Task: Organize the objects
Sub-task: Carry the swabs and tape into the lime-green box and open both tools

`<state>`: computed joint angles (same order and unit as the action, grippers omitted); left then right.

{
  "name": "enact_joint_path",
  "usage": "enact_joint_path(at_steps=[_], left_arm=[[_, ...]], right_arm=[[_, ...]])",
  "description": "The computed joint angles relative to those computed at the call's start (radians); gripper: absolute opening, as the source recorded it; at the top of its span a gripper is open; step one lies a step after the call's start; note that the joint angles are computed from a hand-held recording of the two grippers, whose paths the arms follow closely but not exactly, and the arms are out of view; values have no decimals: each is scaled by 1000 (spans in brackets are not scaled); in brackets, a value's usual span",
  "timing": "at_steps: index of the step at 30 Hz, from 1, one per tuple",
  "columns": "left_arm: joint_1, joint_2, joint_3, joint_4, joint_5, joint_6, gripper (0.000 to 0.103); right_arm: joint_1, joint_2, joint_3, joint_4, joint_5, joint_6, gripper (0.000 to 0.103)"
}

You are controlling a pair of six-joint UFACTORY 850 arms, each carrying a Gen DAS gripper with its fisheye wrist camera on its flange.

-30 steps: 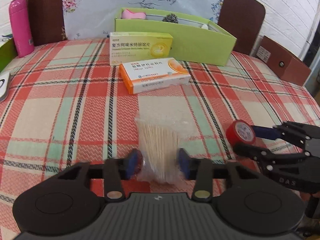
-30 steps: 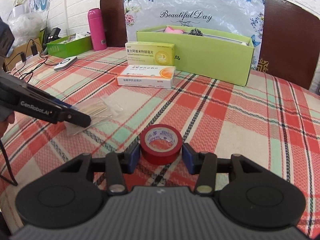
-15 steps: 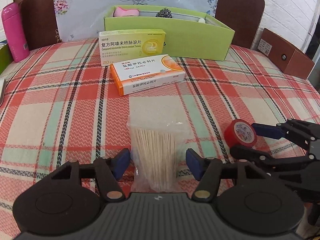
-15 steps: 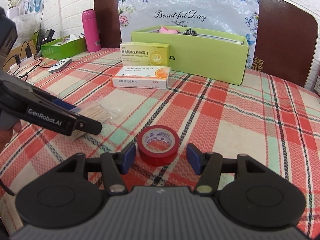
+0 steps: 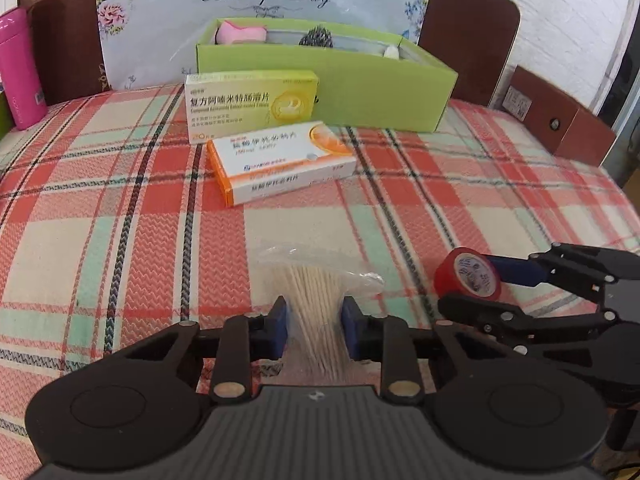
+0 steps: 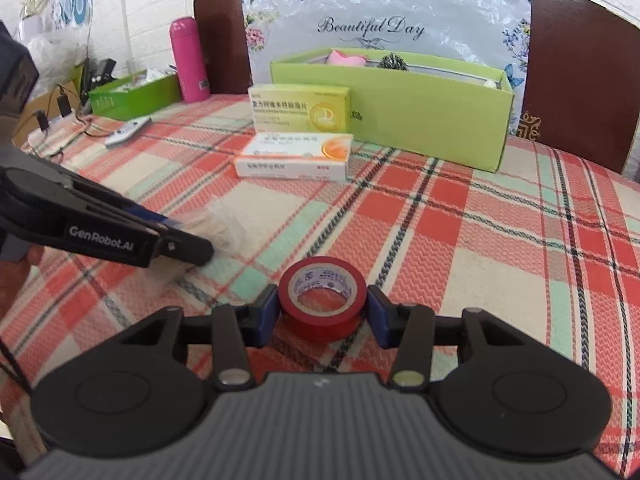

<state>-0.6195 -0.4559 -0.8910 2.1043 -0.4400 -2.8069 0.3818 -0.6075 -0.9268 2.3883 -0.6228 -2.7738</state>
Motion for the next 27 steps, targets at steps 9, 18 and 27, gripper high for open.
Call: enact_joint_path(at_steps=[9,18,27], left_arm=[[22,65,-52,159,-118,-23,27],[109,-56,-307,281,-65,-8,27],[192,-277,-604,133,108,149,27]], right_arm=[[-15,28,-78,74,-68,-44,46],[-9,-63,-273,311,-64,-173,46],[3,-246,-537,403,43,-237,46]])
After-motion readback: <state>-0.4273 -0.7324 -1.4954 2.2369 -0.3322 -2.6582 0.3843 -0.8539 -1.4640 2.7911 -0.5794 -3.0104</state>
